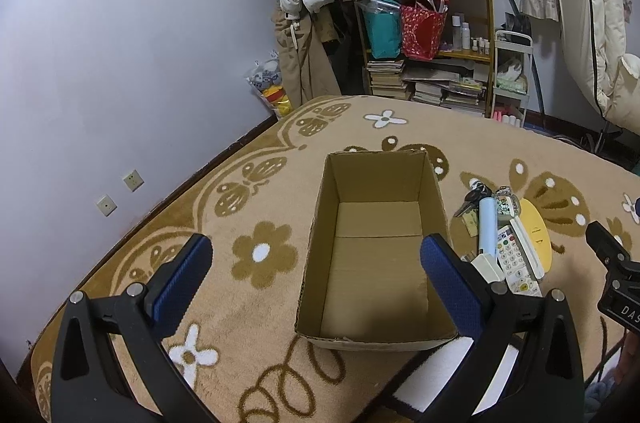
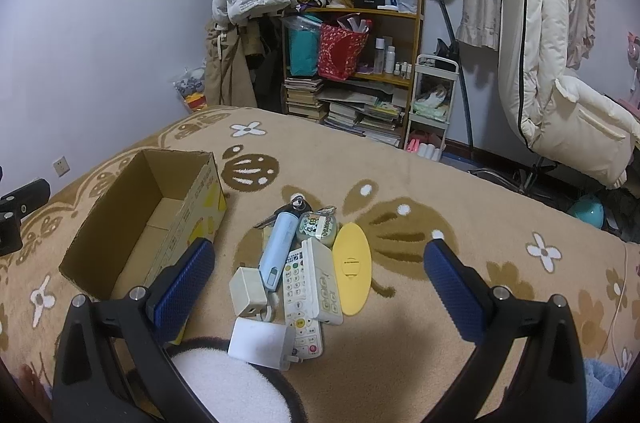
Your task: Organize rigid objects
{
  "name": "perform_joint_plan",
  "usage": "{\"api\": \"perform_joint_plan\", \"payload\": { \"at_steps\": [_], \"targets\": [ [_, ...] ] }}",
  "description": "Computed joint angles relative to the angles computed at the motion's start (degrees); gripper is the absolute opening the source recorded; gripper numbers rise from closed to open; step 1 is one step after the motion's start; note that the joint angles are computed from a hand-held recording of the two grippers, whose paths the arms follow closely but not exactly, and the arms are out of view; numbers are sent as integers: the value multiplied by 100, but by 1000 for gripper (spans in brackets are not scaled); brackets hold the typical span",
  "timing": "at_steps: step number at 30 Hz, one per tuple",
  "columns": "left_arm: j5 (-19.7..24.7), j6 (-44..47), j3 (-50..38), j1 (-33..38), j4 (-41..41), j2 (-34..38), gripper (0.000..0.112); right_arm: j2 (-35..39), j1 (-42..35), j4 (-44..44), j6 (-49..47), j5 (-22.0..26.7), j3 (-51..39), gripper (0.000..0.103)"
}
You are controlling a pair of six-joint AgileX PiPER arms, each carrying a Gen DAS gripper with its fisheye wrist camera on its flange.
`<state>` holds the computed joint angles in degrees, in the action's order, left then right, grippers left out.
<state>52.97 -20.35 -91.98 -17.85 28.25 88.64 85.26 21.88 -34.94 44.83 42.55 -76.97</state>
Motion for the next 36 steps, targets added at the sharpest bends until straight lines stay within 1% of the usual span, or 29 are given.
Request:
{"api": "perform_joint_plan", "payload": {
  "at_steps": [12,27,29,36],
  "targets": [
    [-67,114,4,73,-83,32,103,-1,-14,-6,-7,-28,23,103],
    [-57,225,-1,131,-124,42,103,6,-4,37,-63,17,-19,103],
    [-35,249,-28,127,-129,49,103,-25,-23,13,-39,-57,83,103],
    [-24,269,-44,141,-121,62,103,-12,-23,27,-53,-41,59,103]
  ]
}}
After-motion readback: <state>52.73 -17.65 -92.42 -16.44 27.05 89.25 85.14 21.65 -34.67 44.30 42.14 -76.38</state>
